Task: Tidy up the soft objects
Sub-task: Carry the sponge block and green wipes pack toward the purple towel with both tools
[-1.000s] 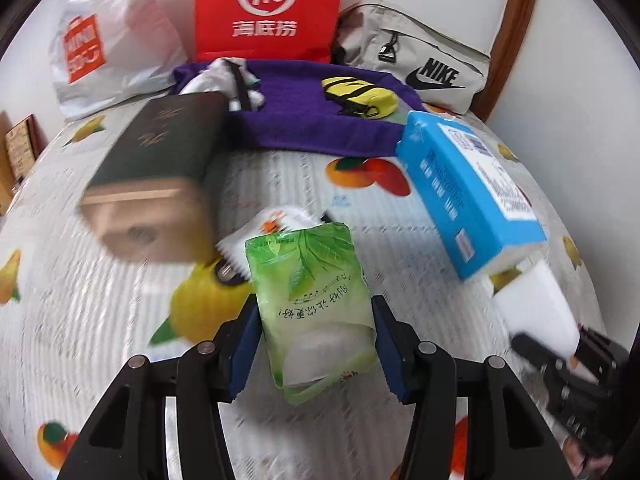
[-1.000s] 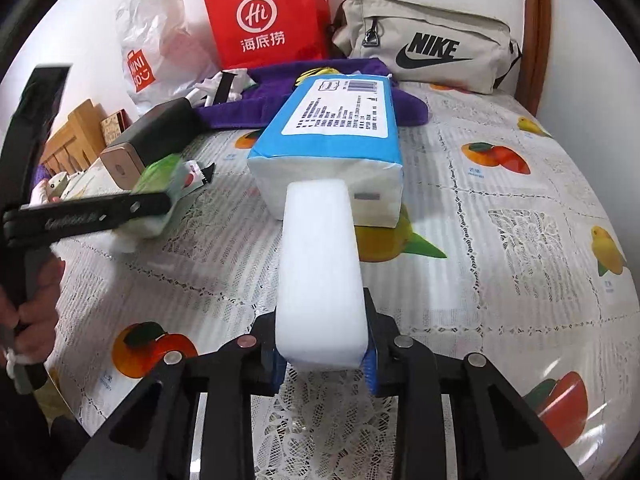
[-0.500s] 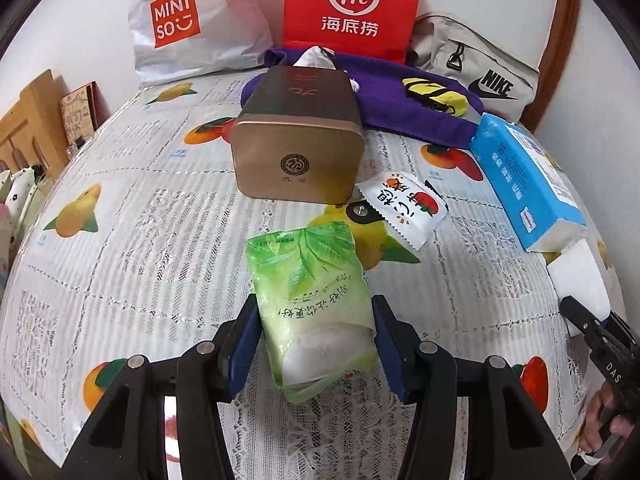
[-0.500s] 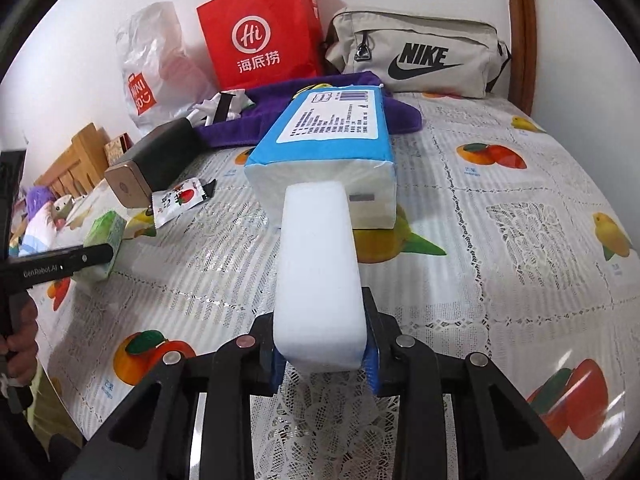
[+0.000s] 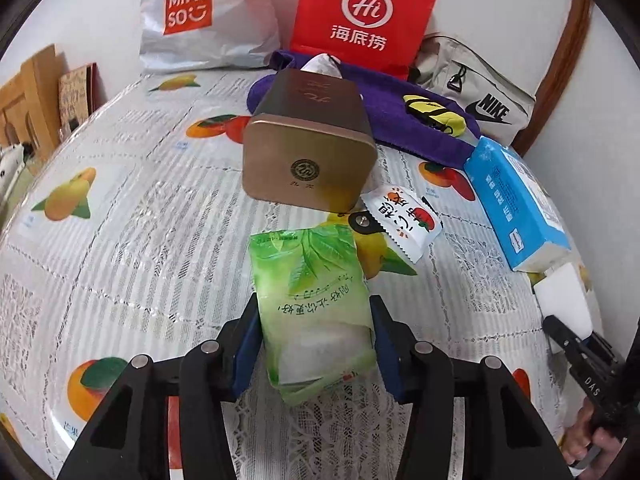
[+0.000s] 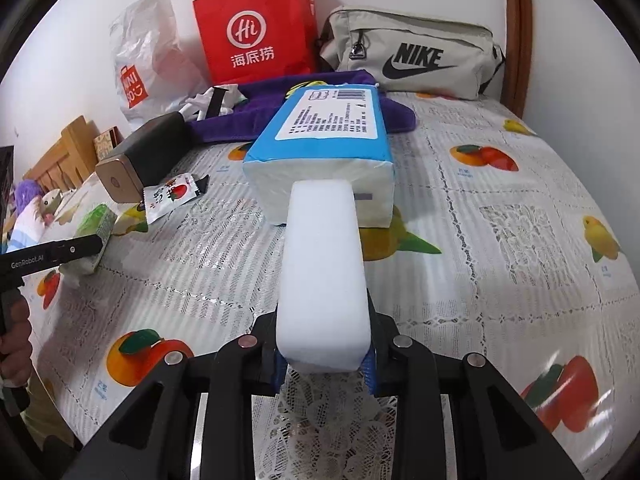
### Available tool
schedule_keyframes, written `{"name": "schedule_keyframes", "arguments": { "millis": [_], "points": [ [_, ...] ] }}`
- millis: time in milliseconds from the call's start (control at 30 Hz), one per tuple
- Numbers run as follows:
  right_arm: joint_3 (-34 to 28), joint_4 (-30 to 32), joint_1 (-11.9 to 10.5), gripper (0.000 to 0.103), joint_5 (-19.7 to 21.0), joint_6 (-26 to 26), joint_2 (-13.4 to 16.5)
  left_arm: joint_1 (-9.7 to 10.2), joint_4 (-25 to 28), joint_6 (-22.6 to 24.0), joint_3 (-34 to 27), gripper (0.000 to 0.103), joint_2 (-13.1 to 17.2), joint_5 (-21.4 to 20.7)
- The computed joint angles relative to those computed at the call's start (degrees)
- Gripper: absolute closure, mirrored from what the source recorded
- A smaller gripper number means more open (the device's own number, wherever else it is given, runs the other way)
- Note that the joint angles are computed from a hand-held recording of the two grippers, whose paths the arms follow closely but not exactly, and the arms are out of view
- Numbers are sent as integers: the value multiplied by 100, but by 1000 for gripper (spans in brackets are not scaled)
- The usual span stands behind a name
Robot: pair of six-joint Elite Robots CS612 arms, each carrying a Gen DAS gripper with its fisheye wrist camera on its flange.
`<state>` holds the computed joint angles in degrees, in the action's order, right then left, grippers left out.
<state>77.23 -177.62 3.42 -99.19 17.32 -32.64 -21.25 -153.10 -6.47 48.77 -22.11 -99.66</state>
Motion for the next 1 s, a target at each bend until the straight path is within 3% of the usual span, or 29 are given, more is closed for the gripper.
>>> {"name": "schedule_keyframes", "arguments": {
  "millis": [133, 700, 1000],
  "points": [
    [59, -33, 2, 74, 132, -52, -51, -9, 27, 6, 29, 55, -23, 43],
    [2, -80, 30, 74, 43, -412, -295, 15, 29, 3, -99, 55, -178, 50],
    [-335, 52, -31, 74, 173, -568, -255, 23, 144, -81, -553, 55, -70, 75]
  ]
}}
